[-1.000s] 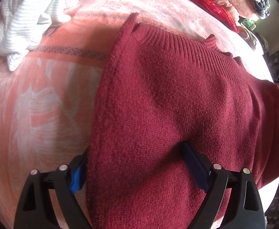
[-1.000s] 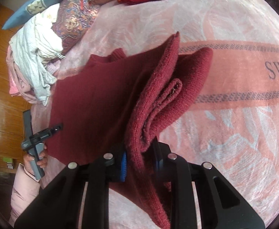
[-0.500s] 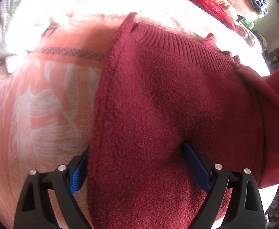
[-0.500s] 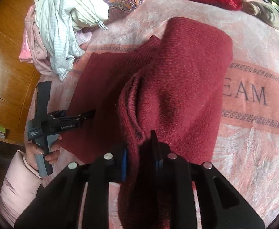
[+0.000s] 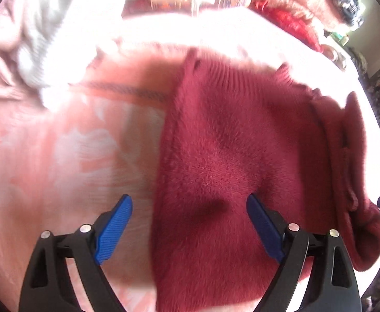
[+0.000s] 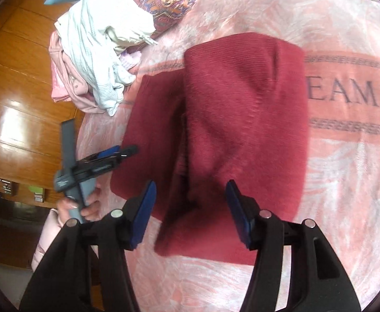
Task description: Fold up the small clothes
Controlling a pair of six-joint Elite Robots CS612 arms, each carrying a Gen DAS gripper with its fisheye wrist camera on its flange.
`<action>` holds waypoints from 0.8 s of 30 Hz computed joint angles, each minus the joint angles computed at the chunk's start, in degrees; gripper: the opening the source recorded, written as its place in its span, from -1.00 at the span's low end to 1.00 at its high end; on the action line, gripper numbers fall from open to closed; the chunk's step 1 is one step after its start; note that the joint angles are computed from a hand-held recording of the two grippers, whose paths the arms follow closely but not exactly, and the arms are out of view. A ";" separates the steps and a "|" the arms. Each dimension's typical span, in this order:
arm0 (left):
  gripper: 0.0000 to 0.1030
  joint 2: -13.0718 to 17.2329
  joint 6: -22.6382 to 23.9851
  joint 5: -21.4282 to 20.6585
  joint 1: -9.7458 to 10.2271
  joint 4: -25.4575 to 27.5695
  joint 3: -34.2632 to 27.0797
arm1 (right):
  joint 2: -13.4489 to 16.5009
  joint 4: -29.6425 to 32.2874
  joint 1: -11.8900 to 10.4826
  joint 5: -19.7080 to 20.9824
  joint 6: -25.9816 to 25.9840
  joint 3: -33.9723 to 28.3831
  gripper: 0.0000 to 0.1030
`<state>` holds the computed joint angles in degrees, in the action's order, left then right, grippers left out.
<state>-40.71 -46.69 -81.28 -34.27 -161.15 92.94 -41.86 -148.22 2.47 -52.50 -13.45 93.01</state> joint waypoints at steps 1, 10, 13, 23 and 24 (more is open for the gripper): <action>0.73 -0.69 -0.31 -0.15 -0.13 -1.56 0.93 | -0.04 -0.25 -0.38 0.07 0.20 0.40 -0.05; 0.75 1.21 1.90 -10.91 -1.78 -3.74 -3.73 | -0.65 -4.00 -1.16 -4.52 -0.42 2.73 -0.20; 0.75 3.02 1.49 -13.58 -2.01 -4.42 -6.34 | -0.42 -3.71 -1.00 -2.18 -1.47 2.76 -0.21; 0.75 6.99 -3.38 -19.51 -1.56 -5.36 -11.82 | 1.34 -0.29 0.27 -0.05 -5.63 2.11 -0.17; 0.75 7.26 -3.31 -19.90 -1.65 -5.40 -12.22 | 1.07 0.02 -0.33 1.38 -5.78 2.47 -0.14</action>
<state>-33.45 -50.00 -101.19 -35.92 -166.54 80.72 -40.79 -148.20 2.14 -51.12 -19.23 95.48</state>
